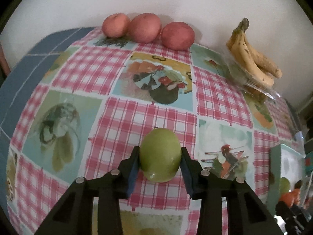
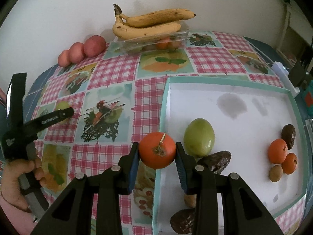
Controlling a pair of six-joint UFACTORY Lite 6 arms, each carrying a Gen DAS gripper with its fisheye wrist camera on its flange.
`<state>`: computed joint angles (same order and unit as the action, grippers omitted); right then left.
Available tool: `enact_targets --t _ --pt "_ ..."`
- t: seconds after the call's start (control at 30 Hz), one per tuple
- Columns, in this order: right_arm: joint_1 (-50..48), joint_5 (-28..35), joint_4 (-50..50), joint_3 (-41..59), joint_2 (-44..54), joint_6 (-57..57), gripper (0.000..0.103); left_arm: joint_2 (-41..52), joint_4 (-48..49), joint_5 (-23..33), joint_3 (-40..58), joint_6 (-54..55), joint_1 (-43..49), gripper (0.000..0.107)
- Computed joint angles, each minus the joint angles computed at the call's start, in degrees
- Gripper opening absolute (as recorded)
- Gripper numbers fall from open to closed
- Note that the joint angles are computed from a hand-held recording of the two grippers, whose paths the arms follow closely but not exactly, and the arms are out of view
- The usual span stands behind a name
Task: Organize fruits
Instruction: 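Carry the tomato and pear into the white tray and open both tools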
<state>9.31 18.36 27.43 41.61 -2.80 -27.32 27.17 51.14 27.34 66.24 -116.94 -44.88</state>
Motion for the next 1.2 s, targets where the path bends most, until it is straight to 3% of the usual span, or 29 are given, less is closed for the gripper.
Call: enact_targets --t 0.2,0.47,0.63,0.9,1.2 --pt "-1.1 0.7 2.0 -1.4 -2.0 -2.4 0.037 -3.3 -7.0 -0.4 -2.4 0.0 -1.8 0.042" --pt "-4.0 3.7 4.7 -4.2 -7.6 -5.1 0.037 -9.5 -6.8 10.1 -1.5 -4.8 -11.0 0.042" --pt "-7.0 6.6 4.4 -6.9 -13.1 -6.1 0.037 -10.8 -6.7 13.7 0.0 -7.3 -17.1 0.042" --pt "-17.2 12.8 8.1 -9.3 -18.4 -14.3 0.037 -6.8 -8.8 16.7 5.7 -7.5 -23.4 0.042" --pt "-29.7 16.0 9.6 -7.6 -14.5 -22.3 0.037 3.5 -11.1 19.9 20.5 -0.8 -27.5 0.042"
